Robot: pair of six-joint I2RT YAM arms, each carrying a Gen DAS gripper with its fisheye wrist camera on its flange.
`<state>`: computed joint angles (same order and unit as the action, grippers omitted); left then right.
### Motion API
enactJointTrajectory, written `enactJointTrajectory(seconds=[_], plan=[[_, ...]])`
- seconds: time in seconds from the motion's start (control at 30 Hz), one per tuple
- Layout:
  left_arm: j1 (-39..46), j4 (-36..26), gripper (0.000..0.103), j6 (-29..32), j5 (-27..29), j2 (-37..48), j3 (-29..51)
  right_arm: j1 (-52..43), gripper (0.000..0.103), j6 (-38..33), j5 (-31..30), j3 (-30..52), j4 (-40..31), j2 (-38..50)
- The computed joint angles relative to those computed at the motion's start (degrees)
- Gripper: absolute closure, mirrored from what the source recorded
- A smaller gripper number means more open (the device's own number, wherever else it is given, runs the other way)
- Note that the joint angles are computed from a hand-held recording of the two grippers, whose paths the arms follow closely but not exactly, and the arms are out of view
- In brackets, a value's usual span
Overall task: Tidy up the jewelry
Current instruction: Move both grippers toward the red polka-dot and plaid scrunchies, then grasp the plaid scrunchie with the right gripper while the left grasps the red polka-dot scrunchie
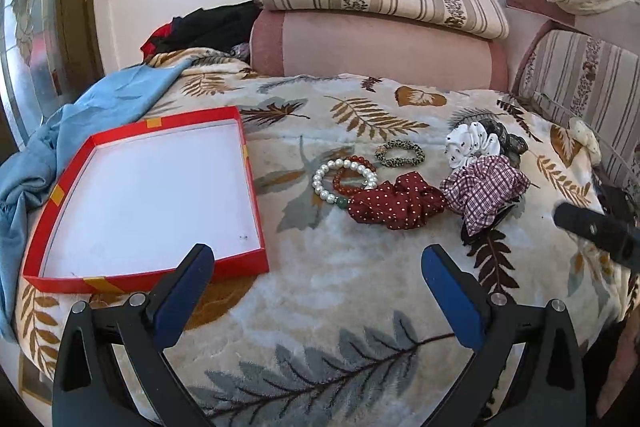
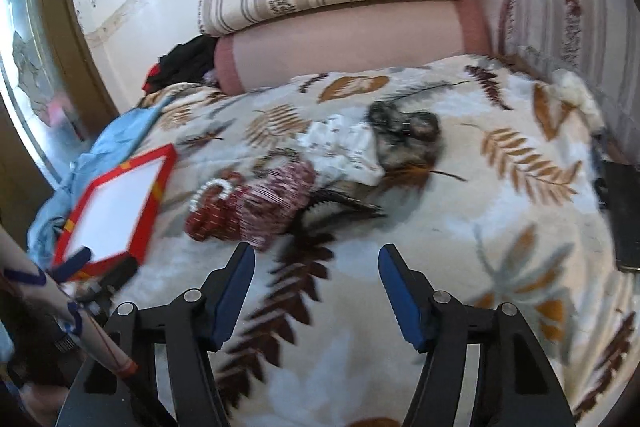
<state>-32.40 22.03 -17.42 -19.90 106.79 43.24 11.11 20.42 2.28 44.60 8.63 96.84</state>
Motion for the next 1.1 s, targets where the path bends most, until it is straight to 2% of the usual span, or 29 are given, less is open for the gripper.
enactJointTrajectory(seconds=[0.17,0.33,0.37,0.43,0.47,0.53,0.7,0.87,0.97,1.1], plan=[[-0.6,1.9,0.000,1.1,-1.3,1.0,-0.1,0.2,0.034,0.6,-2.9,5.3,-0.4,4.2],[0.1,1.9,0.000,0.9,-0.4,1.4,0.1,0.4,0.035,1.3,-3.2,12.4,-2.9,10.5],[0.1,1.9,0.000,0.9,-0.4,1.5,0.1,0.4,0.039,1.3,-3.1,14.0,-3.9,11.8],[0.3,2.0,0.000,1.0,0.1,1.6,0.1,0.2,0.086,1.0,-3.0,17.7,-7.3,14.9],[0.4,1.9,0.000,1.1,0.3,1.7,0.2,-0.2,0.087,1.0,-3.7,18.8,-8.4,15.9],[0.4,1.8,0.000,1.4,0.9,1.9,0.4,-1.1,0.092,1.4,-5.2,17.3,-6.3,15.4],[0.6,0.1,0.000,1.9,3.6,3.7,3.7,-2.3,0.092,0.6,-3.9,11.2,0.5,10.1],[0.6,-4.8,0.000,3.3,6.6,6.9,11.4,-3.6,0.092,0.2,-3.5,7.8,5.3,7.5],[0.3,-8.3,0.006,3.9,6.7,10.7,17.6,-4.0,0.092,-0.1,-3.4,6.8,6.7,6.2],[0.7,-14.8,0.021,3.0,7.9,16.8,26.7,-5.4,0.092,0.4,-4.6,5.9,8.2,5.5]])
